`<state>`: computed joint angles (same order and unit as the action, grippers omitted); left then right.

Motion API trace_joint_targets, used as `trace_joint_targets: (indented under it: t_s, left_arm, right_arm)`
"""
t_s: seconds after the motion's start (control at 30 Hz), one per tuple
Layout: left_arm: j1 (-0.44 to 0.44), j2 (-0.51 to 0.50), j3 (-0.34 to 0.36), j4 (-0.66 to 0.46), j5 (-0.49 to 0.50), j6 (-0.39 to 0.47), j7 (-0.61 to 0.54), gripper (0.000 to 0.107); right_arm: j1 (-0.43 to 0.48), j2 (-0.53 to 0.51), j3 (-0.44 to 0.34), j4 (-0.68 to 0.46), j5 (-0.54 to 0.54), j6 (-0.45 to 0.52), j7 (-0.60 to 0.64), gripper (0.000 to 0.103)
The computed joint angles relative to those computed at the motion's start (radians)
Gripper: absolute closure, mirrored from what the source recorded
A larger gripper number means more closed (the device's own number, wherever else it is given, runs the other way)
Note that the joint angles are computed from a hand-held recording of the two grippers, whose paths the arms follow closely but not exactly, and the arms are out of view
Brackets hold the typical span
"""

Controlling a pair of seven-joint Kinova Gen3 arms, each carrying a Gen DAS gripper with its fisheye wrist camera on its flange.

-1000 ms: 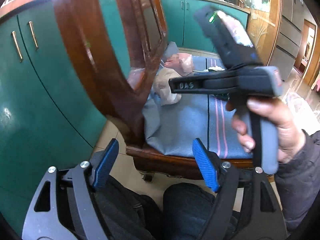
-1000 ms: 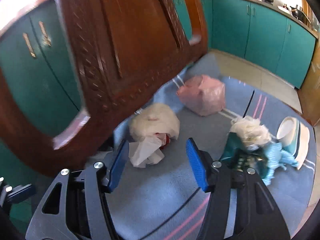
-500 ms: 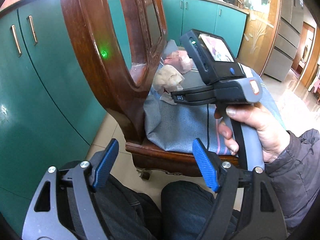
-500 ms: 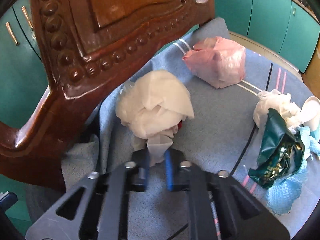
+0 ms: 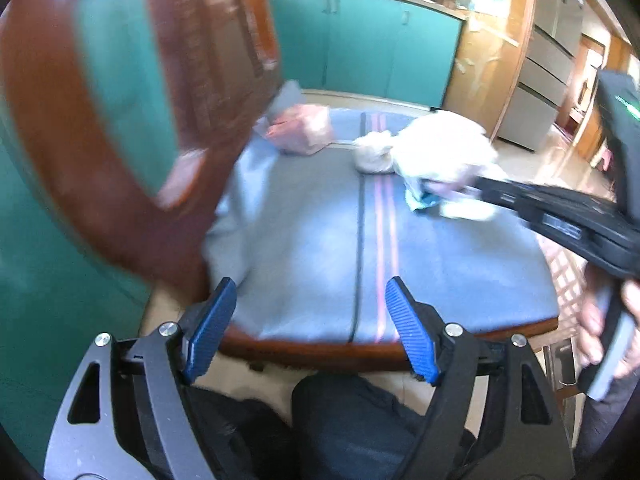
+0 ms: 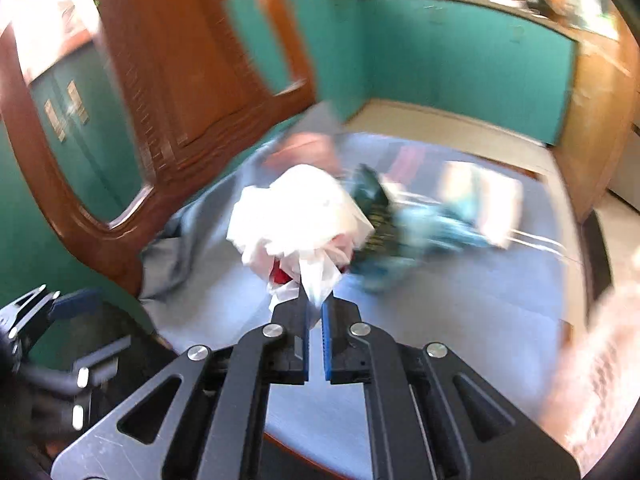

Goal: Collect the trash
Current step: 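Grasp the white crumpled bundle with the left tool while the right lifts the white bag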

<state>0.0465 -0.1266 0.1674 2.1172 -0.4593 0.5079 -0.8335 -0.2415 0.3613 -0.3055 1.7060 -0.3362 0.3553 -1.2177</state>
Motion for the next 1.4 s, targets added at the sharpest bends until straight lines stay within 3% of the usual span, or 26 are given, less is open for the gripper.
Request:
trace_joint_targets:
  t_s: [0.07, 0.2, 0.27, 0.5, 0.57, 0.63, 0.73, 0.8, 0.9, 0.97, 1.0, 1.03, 1.07, 1.17, 1.23, 1.4]
  left_arm:
    - [-0.027, 0.050, 0.010, -0.036, 0.043, -0.025, -0.057, 0.030]
    - [0.006, 0.147, -0.073, -0.118, 0.205, -0.062, -0.200, 0.029]
    - [0.006, 0.197, -0.084, -0.168, 0.238, -0.054, -0.225, 0.028]
    - [0.093, 0.289, -0.137, -0.273, 0.204, -0.011, -0.196, 0.024]
    - [0.097, 0.318, -0.137, -0.308, 0.216, 0.000, -0.218, 0.023]
    - [0.117, 0.354, -0.156, -0.359, 0.195, 0.021, -0.204, 0.022]
    - [0.097, 0.442, -0.153, -0.483, 0.228, 0.080, -0.241, 0.022]
    - [0.063, 0.497, -0.124, -0.570, 0.290, 0.155, -0.314, 0.021]
    - [0.109, 0.566, -0.163, -0.657, 0.275, 0.209, -0.322, 0.021]
    - [0.113, 0.598, -0.166, -0.688, 0.280, 0.224, -0.337, 0.028]
    - [0.103, 0.612, -0.158, -0.700, 0.295, 0.235, -0.359, 0.048]
    - [0.092, 0.619, -0.151, -0.701, 0.311, 0.236, -0.378, 0.055]
    - [0.093, 0.614, -0.157, -0.686, 0.319, 0.220, -0.381, 0.056]
    - [0.104, 0.574, -0.174, -0.609, 0.316, 0.150, -0.383, 0.069]
    - [0.115, 0.551, -0.187, -0.575, 0.310, 0.136, -0.373, 0.085]
    - [0.072, 0.457, -0.157, -0.421, 0.377, 0.054, -0.399, 0.086]
  right_arm:
    - [-0.006, -0.045, 0.052, 0.051, 0.022, -0.022, -0.047, 0.097]
    - [-0.066, -0.078, 0.190, 0.091, 0.145, -0.012, -0.191, 0.097]
    - [-0.034, -0.081, 0.175, 0.108, 0.150, 0.000, -0.203, 0.097]
    - [0.076, -0.075, 0.078, 0.137, 0.084, -0.001, -0.082, 0.094]
    - [0.099, -0.077, 0.063, 0.136, 0.055, 0.004, -0.053, 0.088]
    - [0.116, -0.093, 0.058, 0.150, 0.026, -0.007, -0.034, 0.070]
    - [0.106, -0.109, 0.070, 0.166, 0.018, -0.031, -0.028, 0.055]
    - [0.056, -0.115, 0.113, 0.169, 0.065, -0.048, -0.077, 0.049]
    - [-0.030, -0.117, 0.189, 0.164, 0.159, -0.065, -0.184, 0.048]
    - [-0.026, -0.115, 0.186, 0.157, 0.177, -0.066, -0.210, 0.048]
    - [-0.027, -0.114, 0.188, 0.154, 0.188, -0.064, -0.225, 0.048]
    - [-0.027, -0.114, 0.191, 0.151, 0.198, -0.063, -0.238, 0.047]
    - [-0.021, -0.115, 0.187, 0.149, 0.202, -0.063, -0.243, 0.046]
    - [-0.015, -0.113, 0.191, 0.145, 0.222, -0.069, -0.268, 0.040]
    - [-0.032, -0.099, 0.211, 0.125, 0.251, -0.050, -0.300, 0.040]
    - [-0.097, -0.056, 0.249, 0.076, 0.347, 0.016, -0.373, 0.040]
